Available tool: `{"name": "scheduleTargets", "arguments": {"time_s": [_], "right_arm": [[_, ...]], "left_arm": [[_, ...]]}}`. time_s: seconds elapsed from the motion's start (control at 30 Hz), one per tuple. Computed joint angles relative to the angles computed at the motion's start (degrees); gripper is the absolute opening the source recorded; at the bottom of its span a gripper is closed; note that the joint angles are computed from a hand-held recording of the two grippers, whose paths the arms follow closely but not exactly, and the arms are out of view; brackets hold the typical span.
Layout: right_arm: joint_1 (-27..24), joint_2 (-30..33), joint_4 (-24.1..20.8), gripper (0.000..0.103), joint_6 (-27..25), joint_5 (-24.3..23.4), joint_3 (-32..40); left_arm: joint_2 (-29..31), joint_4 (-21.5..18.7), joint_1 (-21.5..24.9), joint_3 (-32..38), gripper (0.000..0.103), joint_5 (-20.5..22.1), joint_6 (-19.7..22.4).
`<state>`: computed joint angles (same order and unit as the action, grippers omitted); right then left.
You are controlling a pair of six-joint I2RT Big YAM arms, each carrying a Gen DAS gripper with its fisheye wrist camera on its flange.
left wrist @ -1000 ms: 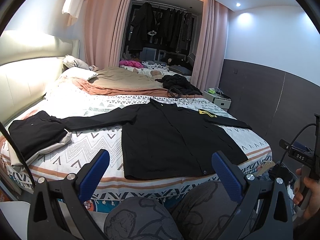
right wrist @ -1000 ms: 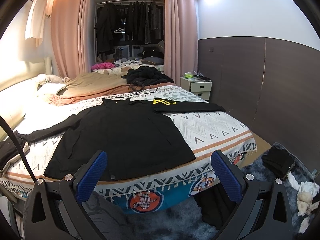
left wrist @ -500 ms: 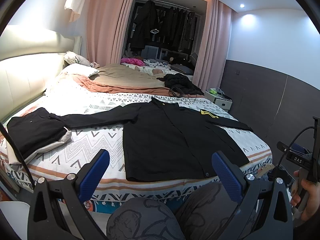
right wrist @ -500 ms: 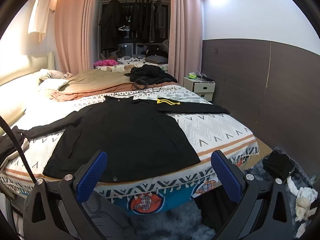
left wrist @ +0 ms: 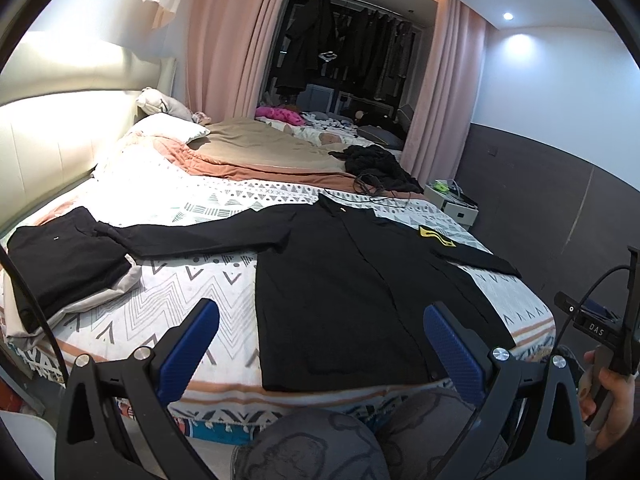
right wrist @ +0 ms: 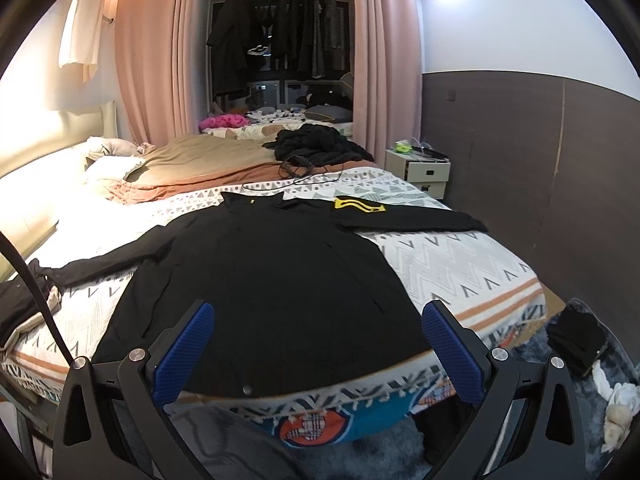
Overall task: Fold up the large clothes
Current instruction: 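Lower the left tool to the jacket sleeve cuff and close on it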
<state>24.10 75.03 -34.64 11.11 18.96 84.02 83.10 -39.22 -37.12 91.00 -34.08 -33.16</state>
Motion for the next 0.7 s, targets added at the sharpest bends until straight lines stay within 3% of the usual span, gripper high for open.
{"name": "scheduleTargets", "arguments": {"time_s": [0.37, 0.53, 0.7], "right_arm": [[-3.46, 11.76, -0.04, 0.103, -0.42, -7.14, 11.95], [-4.21, 19.16, -1.99, 0.103, -0.11, -10.14, 20.9], [-4.32, 26.7, -4.39, 0.103, 0.44, -14.17, 30.81]], "left_arm": [[6.43, -2.17, 8.13, 6.79, 0.103, 4.34, -0.85], [9.99, -5.24, 12.97, 10.69, 0.103, 8.54, -3.85], [11.99, -7.0, 16.64, 13.19, 0.103, 8.86, -4.58]]}}
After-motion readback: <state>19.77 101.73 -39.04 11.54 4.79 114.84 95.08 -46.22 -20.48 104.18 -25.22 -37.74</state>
